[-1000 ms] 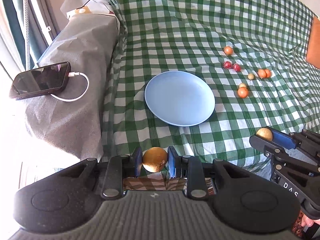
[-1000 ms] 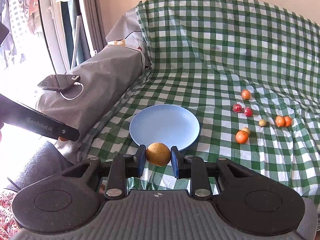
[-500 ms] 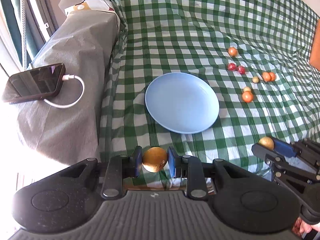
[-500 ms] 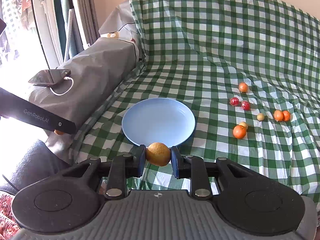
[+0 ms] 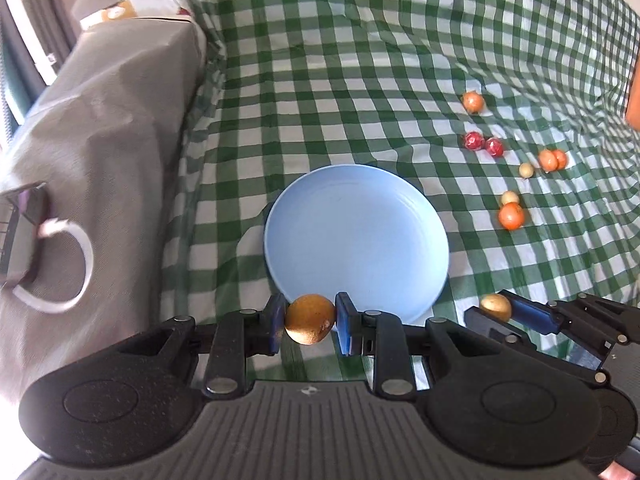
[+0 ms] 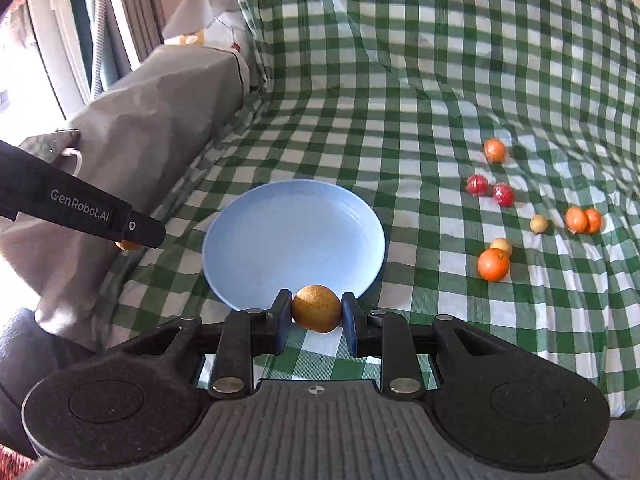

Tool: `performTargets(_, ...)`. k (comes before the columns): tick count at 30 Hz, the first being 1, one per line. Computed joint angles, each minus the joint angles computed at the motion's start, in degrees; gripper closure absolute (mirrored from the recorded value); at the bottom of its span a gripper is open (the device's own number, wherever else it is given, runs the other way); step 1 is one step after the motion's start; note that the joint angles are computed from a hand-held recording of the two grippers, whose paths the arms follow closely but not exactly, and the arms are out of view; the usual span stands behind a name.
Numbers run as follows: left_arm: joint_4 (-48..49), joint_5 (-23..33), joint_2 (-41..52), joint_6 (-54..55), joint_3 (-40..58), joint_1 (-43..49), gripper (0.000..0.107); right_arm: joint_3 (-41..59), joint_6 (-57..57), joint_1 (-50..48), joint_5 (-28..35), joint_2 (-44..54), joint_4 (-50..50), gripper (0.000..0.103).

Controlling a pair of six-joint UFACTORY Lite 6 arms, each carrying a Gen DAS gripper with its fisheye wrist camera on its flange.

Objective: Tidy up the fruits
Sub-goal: 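Carry both held tan fruits over the light blue plate, then open the left tool over the plate while the right tool releases its fruit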

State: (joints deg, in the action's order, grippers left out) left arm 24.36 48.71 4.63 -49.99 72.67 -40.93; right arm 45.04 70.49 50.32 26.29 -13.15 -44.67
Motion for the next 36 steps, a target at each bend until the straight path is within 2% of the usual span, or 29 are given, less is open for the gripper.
performTargets(6, -0.76, -3.18, 13.65, 5.86, 10.89, 4.16, 0.077, 6.66, -6.60, -7.28, -6.64, 10.74, 3.26, 0.075)
performTargets(10, -3.66, -4.56, 22.41, 9.77, 17.25, 7.18, 0.077, 11.69, -8.61, -9.97, -7.95, 18.82, 2.10, 0.075)
performTargets(14, -2.53, -4.14, 29.54, 10.29, 22.29, 8.12, 0.077, 15.56, -9.98, -12.19, -9.78, 25.96, 1.54, 0.075)
performTargets(16, -2.83, -4.37, 31.94, 11.20, 24.30, 8.71, 0.076, 17.33, -14.11, -13.47, -11.10, 28.95, 4.77, 0.075)
performTargets(17, -3.06, -4.53, 32.49, 11.55, 24.88, 8.99, 0.072, 18.29, -15.68, -13.87, -11.52, 30.27, 5.89, 0.075)
performTargets(18, -3.36, -4.93, 32.49, 11.98, 24.99, 9.18, 0.050, 19.10, -16.64, -14.17, -12.00, 31.36, 6.44, 0.074)
performTargets(19, -3.17, -6.04, 31.53, 11.77, 24.11, 9.26, 0.024, 19.93, -17.26, -14.28, -12.11, 32.15, 7.13, 0.066)
performTargets(20, -1.80, -7.68, 29.46, 9.98, 21.93, 9.08, 0.014, 20.83, -19.65, -14.56, -11.84, 32.65, 9.91, 0.057)
performTargets(21, -0.31, -8.48, 27.19, 7.91, 20.16, 8.58, 0.004, 21.32, -21.77, -14.78, -11.34, 32.42, 12.76, 0.038)
performTargets(22, 1.04, -9.37, 24.62, 6.13, 17.87, 8.17, 0.004, 21.08, -21.53, -14.80, -10.86, 31.43, 13.29, 0.027)
performTargets(25, 2.48, -7.01, 18.00, 4.23, 13.23, 6.35, 0.004, 17.76, -22.15, -14.16, -8.16, 24.82, 14.95, 0.016)
performTargets(28, 10.47, -3.08, 8.07, -6.91, 3.83, 0.88, 0.004, 11.40, -21.54, -12.19, -3.17, 13.43, 17.81, 0.009)
performTargets(32, 8.85, 4.71, -4.16, -13.85, -5.71, -7.75, 0.004, 1.64, -12.30, -4.07, 5.70, -4.96, 16.88, 0.003)
performTargets(36, 8.63, 10.81, -8.94, -19.27, -6.77, -15.16, 0.004, -2.60, 3.90, 9.74, 17.22, -15.85, 7.18, 0.002)
